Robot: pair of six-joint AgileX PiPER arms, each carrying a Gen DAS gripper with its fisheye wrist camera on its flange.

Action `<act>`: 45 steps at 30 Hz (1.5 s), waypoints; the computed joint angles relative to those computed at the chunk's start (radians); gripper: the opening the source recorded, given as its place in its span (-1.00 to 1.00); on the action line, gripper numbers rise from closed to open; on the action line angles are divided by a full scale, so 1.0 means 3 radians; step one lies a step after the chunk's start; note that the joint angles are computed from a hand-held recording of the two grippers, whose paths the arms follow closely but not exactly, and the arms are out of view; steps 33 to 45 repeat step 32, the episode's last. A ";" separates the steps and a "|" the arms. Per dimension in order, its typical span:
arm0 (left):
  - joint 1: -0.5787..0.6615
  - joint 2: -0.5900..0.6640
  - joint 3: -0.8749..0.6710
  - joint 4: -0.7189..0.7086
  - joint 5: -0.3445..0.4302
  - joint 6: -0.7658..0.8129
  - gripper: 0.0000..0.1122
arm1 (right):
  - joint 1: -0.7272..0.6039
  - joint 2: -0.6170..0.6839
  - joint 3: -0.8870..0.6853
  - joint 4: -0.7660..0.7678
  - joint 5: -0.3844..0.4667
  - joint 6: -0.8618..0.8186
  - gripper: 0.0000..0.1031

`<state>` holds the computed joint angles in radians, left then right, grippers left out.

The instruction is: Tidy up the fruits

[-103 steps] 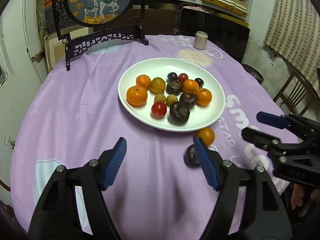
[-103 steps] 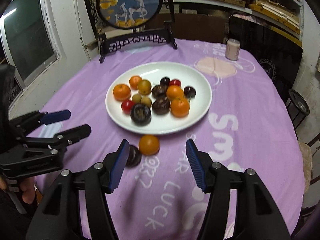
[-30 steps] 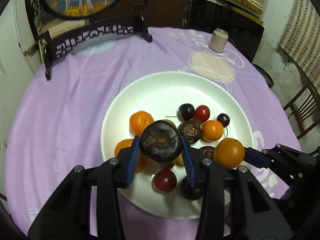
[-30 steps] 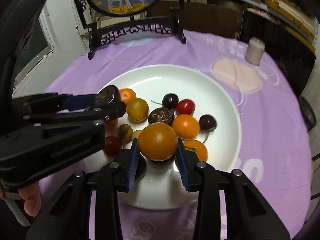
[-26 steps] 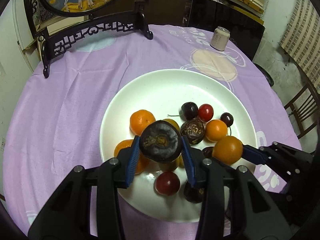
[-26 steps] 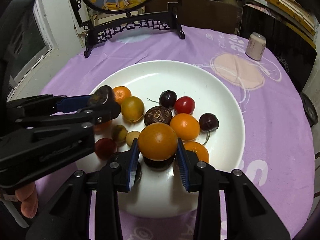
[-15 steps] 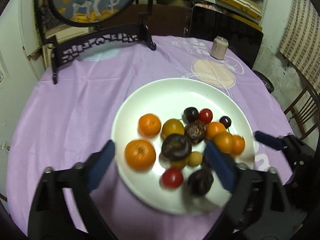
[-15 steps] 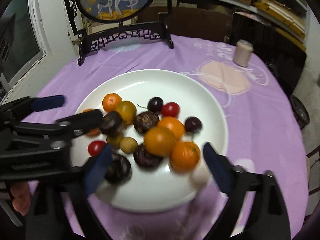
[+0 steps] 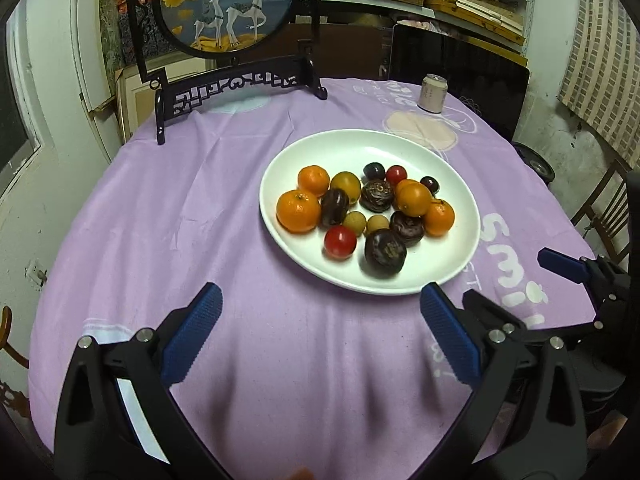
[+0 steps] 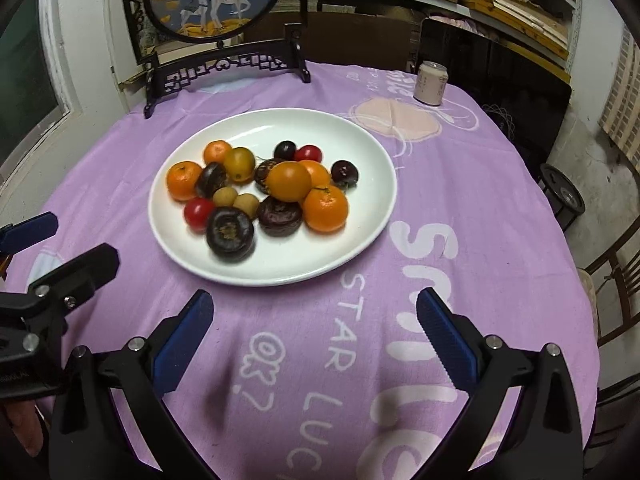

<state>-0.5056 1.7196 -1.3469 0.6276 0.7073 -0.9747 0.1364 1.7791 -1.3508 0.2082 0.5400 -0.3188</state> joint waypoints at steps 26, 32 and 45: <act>-0.0046 -0.0189 0.0147 0.0160 0.0010 -0.0235 0.79 | -0.0020 -0.0177 0.0142 0.0318 0.0033 -0.0325 0.97; -0.0017 -0.0172 0.0125 0.0156 0.0058 -0.0276 0.79 | -0.0030 -0.0175 0.0127 0.0331 0.0059 -0.0336 0.97; -0.0017 -0.0172 0.0125 0.0156 0.0058 -0.0276 0.79 | -0.0030 -0.0175 0.0127 0.0331 0.0059 -0.0336 0.97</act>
